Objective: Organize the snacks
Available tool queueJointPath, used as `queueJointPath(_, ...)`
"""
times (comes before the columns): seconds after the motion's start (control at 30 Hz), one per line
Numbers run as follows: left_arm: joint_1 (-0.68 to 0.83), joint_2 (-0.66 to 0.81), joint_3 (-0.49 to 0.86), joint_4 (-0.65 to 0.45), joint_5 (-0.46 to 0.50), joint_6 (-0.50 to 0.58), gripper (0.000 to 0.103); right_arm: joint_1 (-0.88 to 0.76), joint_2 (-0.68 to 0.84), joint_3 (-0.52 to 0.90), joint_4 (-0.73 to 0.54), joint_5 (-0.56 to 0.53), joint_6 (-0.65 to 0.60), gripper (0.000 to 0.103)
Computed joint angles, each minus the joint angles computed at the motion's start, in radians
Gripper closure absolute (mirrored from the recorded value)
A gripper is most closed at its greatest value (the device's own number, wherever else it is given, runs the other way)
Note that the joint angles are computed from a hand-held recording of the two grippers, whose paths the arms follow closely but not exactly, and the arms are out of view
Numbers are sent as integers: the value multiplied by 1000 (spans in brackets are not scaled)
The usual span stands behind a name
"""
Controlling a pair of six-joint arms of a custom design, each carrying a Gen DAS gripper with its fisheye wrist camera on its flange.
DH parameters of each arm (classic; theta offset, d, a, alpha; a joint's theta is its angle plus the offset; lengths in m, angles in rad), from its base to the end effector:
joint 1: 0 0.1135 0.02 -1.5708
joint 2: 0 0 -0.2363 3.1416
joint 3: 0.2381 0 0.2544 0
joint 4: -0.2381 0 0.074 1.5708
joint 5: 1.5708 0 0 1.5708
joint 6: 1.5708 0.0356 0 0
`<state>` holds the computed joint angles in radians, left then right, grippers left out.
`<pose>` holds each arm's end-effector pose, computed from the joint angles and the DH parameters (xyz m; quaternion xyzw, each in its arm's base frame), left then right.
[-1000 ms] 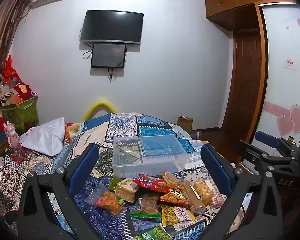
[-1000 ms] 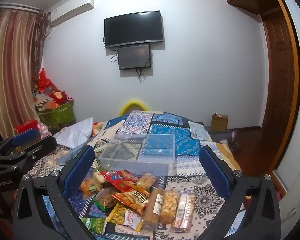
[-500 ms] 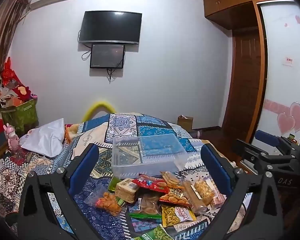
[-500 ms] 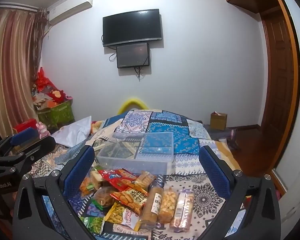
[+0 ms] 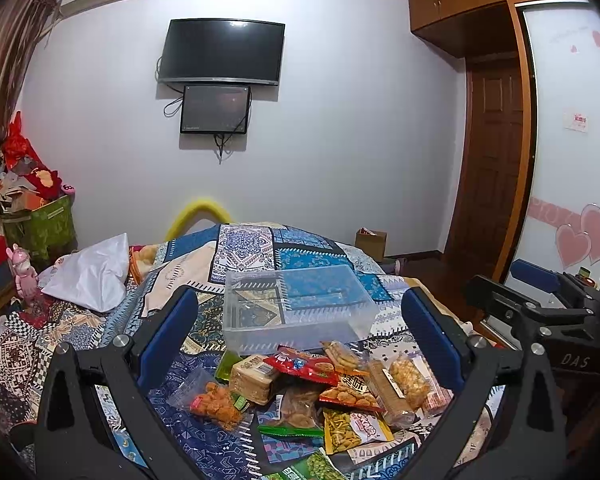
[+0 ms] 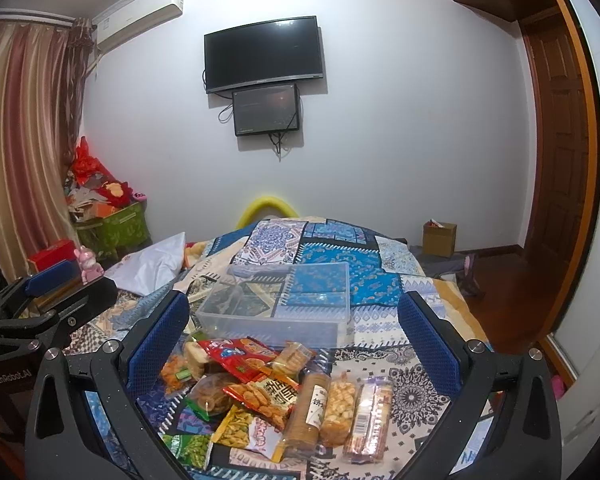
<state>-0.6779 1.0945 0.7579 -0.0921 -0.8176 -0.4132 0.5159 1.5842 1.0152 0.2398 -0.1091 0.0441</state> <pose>0.2143 -0.1392 0.2576 -0.1111 0.7936 0.0285 0.5975 0.3176 0.1846 0.2318 -0.2207 0.7823 0.2031 0.5459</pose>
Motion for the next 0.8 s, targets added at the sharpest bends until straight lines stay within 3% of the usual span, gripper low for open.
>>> queueJointPath(0.8, -11, 1, 19, -15, -10, 12, 0, -7, -6, -1, -12, -10, 5, 0)
